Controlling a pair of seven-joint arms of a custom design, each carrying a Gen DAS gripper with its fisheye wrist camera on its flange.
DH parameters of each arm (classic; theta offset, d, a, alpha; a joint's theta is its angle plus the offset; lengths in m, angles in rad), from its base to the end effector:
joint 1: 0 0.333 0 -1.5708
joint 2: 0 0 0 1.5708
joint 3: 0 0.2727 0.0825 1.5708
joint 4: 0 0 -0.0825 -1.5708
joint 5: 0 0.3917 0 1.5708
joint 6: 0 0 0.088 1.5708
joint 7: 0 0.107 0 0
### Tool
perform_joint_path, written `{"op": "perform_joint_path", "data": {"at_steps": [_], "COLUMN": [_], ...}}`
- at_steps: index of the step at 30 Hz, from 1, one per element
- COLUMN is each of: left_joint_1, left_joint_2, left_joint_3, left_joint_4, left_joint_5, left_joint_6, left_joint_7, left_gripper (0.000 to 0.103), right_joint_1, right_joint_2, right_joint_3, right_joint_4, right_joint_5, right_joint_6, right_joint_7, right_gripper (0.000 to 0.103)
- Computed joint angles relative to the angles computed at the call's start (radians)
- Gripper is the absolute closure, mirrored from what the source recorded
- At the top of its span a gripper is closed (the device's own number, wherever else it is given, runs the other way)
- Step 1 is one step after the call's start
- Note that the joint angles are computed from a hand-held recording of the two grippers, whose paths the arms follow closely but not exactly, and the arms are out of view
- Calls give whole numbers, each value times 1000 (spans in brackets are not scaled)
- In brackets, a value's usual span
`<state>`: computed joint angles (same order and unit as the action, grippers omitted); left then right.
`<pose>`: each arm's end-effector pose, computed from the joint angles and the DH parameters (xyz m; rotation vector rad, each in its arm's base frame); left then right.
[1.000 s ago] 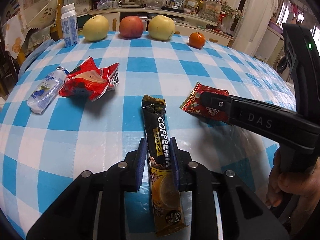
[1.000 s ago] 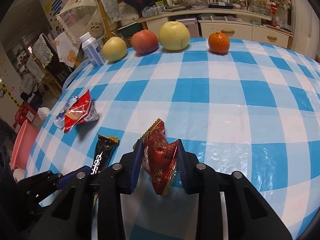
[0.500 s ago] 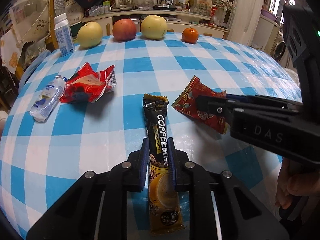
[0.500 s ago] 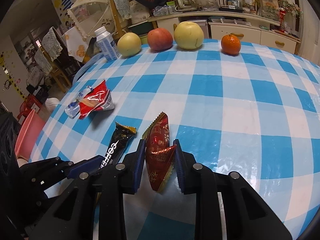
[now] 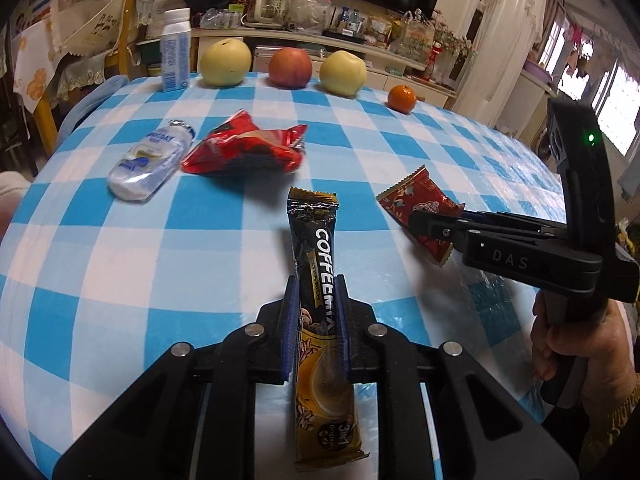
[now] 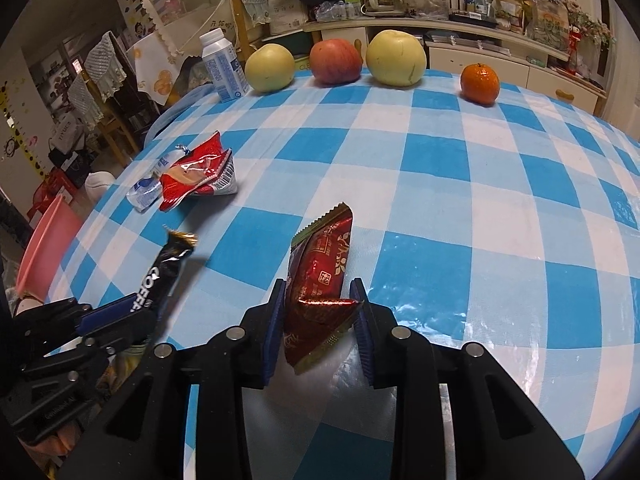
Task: Collect trash
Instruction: 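Carry the COFFEEMIX stick and red-gold wrapper to the pink bucket and release both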
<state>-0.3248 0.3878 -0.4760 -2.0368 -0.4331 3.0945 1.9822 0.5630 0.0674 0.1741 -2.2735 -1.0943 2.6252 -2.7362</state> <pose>0.4728 -0.4179 0.2982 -1.2110 2.5732 -1.0872 0.3892 0.3820 0.2996 -1.4651 2.0654 -0.5298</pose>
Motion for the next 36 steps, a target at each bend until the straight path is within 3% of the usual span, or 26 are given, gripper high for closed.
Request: {"op": "perform_joint_path", "data": {"at_steps": [4,10,19,28,36], "left_joint_1": [148,295,448,556,607], "left_joint_2": [0,8,7,-52,-124], "left_joint_3": [-142,-280,-402,-450,-398], "left_joint_4": [-17,-15,5,23,44], "left_joint_5": [-100,-261,-522,-843,-1169], "left_joint_6": [11,10,-13,-41,-58], "left_joint_7": [112,278,520,770,990], "left_gripper": [84,84,84,84,84], "right_joint_1": [9,39,85,119,205], "right_joint_2": [13,32,10,119,383], "right_joint_3": [4,13,36,28,-20], "right_joint_4": [21,60,98,286,669], "right_joint_5": [4,15,-56,-97,-25], "right_joint_6": [-42,-131,-238,-190,-126], "right_joint_7": [1,-2,55,-4,-268], "right_gripper": [70,77,78,78,78]}}
